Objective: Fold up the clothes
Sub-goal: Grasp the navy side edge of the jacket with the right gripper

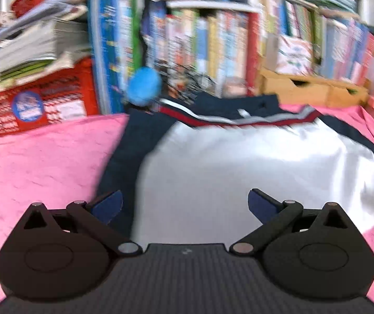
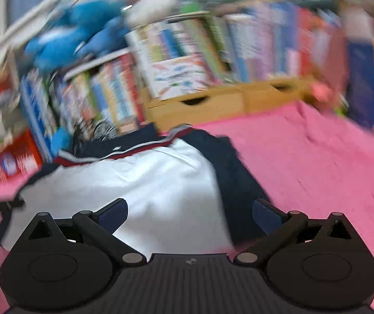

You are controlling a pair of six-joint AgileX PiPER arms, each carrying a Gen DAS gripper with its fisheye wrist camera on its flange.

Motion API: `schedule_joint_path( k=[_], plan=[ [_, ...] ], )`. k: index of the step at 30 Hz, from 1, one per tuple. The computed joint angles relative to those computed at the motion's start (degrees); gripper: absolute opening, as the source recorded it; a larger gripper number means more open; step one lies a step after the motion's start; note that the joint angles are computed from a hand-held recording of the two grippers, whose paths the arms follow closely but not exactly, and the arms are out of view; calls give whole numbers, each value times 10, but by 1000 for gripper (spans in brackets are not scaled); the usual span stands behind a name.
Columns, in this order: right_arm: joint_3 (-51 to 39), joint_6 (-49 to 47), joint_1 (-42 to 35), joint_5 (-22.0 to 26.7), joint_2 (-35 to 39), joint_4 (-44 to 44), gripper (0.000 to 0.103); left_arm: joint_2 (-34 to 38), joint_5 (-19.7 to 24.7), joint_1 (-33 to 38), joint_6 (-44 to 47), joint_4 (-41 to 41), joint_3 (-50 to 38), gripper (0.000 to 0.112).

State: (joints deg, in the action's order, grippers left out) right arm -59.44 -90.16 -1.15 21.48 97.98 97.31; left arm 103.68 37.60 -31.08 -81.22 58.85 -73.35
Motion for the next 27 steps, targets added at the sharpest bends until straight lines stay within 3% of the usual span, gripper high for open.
schedule_joint_path(
  k=[3, 6, 10, 16, 19, 23, 26, 27],
  plan=[
    [19, 48, -83, 80, 14, -5, 103, 51, 44, -22, 51, -43, -72, 103],
    [0, 122, -120, 108, 43, -44, 103, 104, 87, -33, 95, -65, -146, 103],
    [-31, 164, -139, 158, 80, -41, 103, 115, 72, -42, 25, 5, -120, 103],
    [-86, 231, -139, 227, 132, -36, 103, 83, 70, -53, 12, -4, -90, 103],
    [-103, 249, -128, 231, 140, -47, 103, 77, 66, -54, 6, -6, -83, 103],
    [-136, 299, -94, 166, 143, -100, 101, 79, 58, -49, 3, -8, -85, 103],
    [-159, 329, -79, 140, 155, -115, 89, 83, 53, -46, 1, -8, -88, 103],
    [-162, 341, -76, 129, 157, -115, 78, 84, 52, -45, 1, -9, -89, 103]
  ],
)
